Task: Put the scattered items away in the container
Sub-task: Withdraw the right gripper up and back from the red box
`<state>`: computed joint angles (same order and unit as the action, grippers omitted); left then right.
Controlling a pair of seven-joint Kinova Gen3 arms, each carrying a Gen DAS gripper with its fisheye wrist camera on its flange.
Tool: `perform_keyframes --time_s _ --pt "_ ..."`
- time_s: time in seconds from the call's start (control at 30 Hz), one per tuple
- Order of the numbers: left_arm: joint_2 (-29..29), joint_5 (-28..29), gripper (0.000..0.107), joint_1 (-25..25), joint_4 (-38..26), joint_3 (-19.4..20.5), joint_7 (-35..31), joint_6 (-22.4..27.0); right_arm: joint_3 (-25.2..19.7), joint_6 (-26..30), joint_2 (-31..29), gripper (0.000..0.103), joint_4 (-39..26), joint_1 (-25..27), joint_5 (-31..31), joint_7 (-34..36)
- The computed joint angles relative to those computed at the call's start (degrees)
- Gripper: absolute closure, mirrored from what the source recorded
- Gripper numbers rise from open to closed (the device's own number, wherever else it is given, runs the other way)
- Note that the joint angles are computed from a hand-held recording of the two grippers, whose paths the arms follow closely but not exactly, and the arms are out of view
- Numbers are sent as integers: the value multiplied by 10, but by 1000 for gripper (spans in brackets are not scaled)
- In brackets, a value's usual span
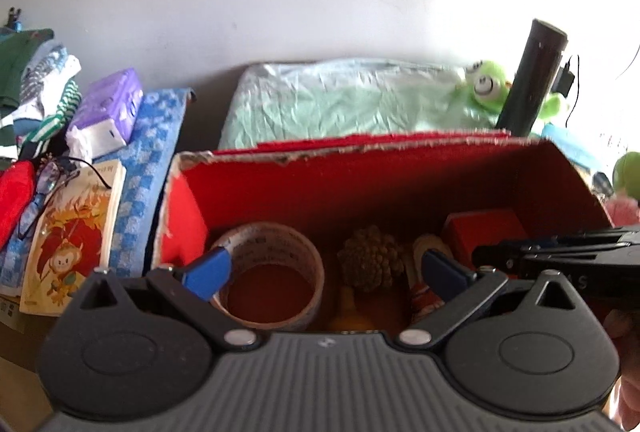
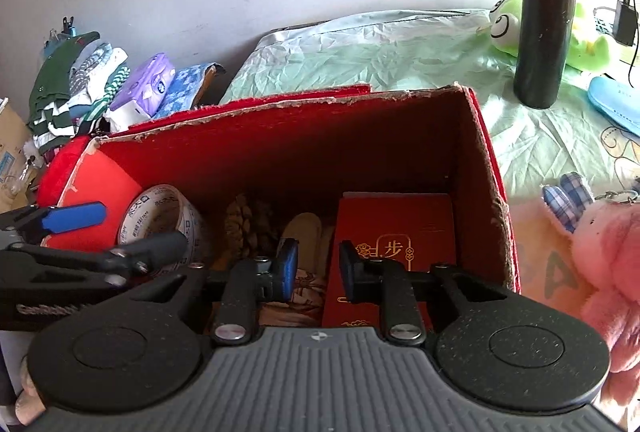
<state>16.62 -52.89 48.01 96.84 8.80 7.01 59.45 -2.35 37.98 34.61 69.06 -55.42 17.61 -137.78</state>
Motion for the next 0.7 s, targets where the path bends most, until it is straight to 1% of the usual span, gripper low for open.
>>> perform_keyframes --time_s 0.07,0.13,0.17,0.23,0.3,0.33,0.37,0.4,0.43,0.47,0.5,0.53,0.6,0.63,0.7 --pt "9 -25 6 21 -6 -2 23 30 1 5 1 80 -3 -2 1 -1" --pt "18 -36 6 48 -21 -8 33 66 13 7 -1 79 0 -15 13 -15" --pt "15 -46 6 49 -20 1 49 70 23 3 -5 75 6 -24 24 -29" --pt "4 -61 6 58 -18 12 84 78 37 -1 -15 72 18 -42 48 -55" --pt "6 -71 6 52 -33 44 103 115 21 -29 -36 71 45 -30 49 -55" --pt "10 -70 6 59 -43 46 108 133 18 -43 -48 70 59 -28 53 -56" --pt "15 -69 6 78 -55 38 113 157 25 -52 -61 67 73 -36 64 -66" --pt "22 -67 5 104 -69 19 123 180 36 -55 -72 61 84 -48 82 -84" --pt "30 -63 5 127 -85 1 133 203 46 -58 -83 59 97 -61 102 -103" --pt "38 -58 5 142 -101 -8 146 227 50 -62 -93 57 110 -68 119 -118" --pt "46 -56 5 148 -117 -8 158 250 48 -66 -105 56 124 -69 132 -128" --pt "53 -58 5 147 -131 4 166 272 41 -69 -114 55 134 -66 141 -133" --pt "65 -53 6 152 -158 11 155 301 28 -77 -135 49 158 -60 155 -143" --pt "73 -44 6 153 -179 15 135 318 23 -81 -143 47 169 -60 165 -151" --pt "92 -15 6 162 -228 9 101 351 21 -87 -158 43 189 -66 196 -177"
